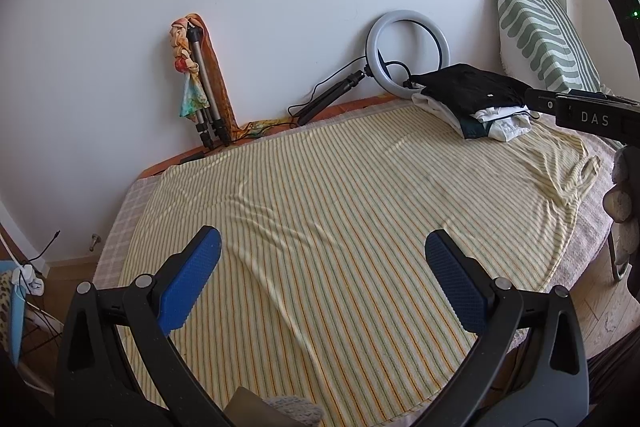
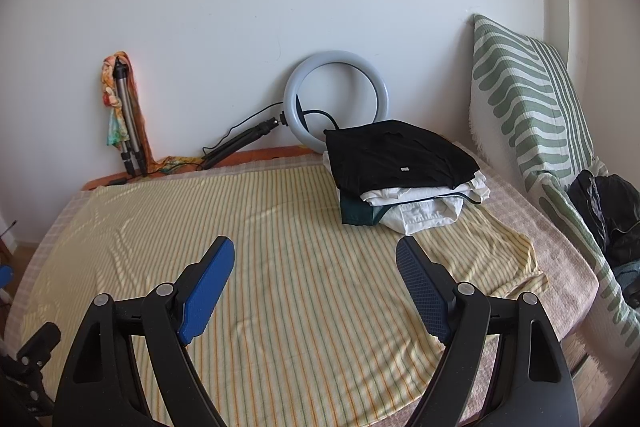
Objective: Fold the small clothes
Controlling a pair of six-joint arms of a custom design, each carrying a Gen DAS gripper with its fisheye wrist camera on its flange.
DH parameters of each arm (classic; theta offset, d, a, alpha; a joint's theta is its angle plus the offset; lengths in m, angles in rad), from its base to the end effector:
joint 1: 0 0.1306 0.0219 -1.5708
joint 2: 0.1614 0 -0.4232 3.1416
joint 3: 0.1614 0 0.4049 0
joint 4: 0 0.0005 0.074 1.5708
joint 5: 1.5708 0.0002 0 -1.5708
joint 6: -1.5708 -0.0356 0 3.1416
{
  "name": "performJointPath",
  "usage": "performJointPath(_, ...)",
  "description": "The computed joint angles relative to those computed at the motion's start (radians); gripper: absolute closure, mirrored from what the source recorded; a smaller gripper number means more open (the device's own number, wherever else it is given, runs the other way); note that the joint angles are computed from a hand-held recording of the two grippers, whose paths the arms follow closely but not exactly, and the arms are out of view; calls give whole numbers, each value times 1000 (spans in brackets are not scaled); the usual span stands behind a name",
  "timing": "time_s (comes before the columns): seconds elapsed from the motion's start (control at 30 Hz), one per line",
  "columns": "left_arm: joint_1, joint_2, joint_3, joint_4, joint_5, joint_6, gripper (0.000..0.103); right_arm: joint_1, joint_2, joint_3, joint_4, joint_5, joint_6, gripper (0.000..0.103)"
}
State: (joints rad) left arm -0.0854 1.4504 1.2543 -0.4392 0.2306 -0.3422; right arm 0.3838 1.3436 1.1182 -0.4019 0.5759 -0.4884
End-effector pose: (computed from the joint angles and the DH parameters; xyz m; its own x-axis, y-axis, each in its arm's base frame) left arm 0.5211 -0.0533 0.4099 -0.4676 0.3679 -0.8037 0.4493 0.8820 0.1423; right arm 0.4458 0.1586 0.4013 -0.4362 0.2483 -0.8649 0.3391 0.9357 0.0976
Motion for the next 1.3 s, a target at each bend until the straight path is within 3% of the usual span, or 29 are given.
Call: performJointPath(1.3, 0, -1, -2, 3, -2, -5, 0, -1, 1, 2, -4, -2, 0, 20)
